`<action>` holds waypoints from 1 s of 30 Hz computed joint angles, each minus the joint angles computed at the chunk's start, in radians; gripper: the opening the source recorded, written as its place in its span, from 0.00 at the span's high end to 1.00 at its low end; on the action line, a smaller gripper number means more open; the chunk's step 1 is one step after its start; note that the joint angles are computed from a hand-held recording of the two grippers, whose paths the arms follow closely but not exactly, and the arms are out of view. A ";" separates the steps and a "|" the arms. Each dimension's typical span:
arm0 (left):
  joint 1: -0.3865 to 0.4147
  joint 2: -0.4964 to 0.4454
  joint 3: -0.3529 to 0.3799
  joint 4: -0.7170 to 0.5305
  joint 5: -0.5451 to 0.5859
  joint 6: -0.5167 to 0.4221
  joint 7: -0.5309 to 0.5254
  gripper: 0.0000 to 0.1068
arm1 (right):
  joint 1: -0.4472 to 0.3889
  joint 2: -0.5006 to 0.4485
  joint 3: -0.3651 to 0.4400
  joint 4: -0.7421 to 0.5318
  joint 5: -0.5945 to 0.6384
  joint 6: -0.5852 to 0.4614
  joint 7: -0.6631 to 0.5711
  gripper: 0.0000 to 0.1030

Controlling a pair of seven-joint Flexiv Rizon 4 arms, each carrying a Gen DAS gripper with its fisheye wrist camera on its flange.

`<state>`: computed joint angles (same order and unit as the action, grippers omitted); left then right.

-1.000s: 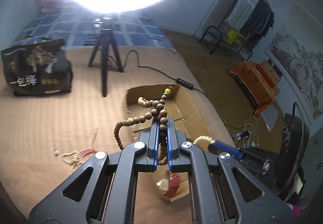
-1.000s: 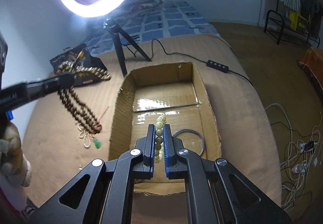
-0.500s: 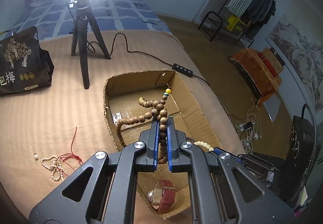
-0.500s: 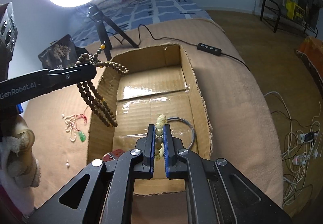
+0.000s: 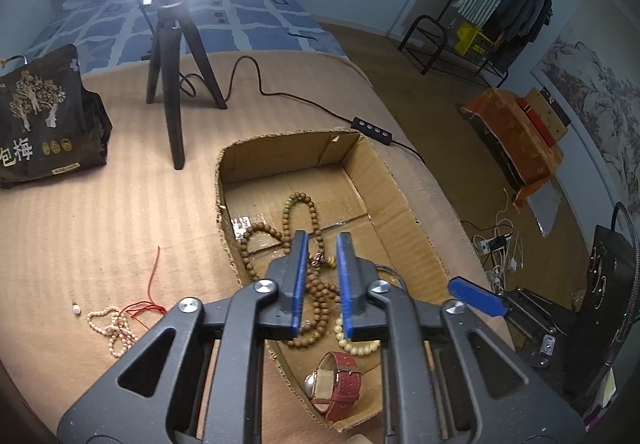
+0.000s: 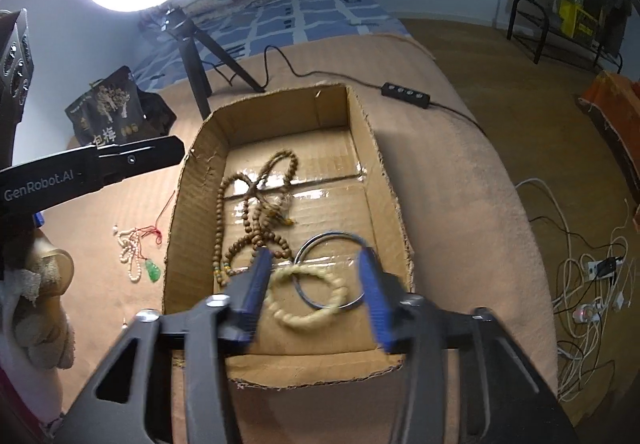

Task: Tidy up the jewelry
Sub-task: 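Carry the necklace and bracelet into the box and open both tools, then withdraw both tools from the box toward the remaining jewelry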

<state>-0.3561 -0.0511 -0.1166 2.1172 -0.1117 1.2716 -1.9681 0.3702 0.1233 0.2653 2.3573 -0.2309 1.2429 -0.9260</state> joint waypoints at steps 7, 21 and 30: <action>0.009 0.066 0.011 0.031 0.047 -0.020 -0.037 0.88 | -0.008 0.018 0.006 0.006 -0.026 0.003 0.030 0.55; 0.101 0.333 0.034 0.150 0.151 -0.133 -0.065 0.88 | -0.009 0.096 0.044 0.030 -0.113 0.024 0.116 0.33; 0.195 0.530 0.073 0.295 0.161 -0.165 0.002 0.53 | -0.028 0.085 0.089 0.044 -0.260 0.110 0.235 0.29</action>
<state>-0.1611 0.4790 -0.0434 2.4118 0.0494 1.1066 -1.9662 0.3421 0.2083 0.3548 2.4008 -0.4906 1.3532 -0.6906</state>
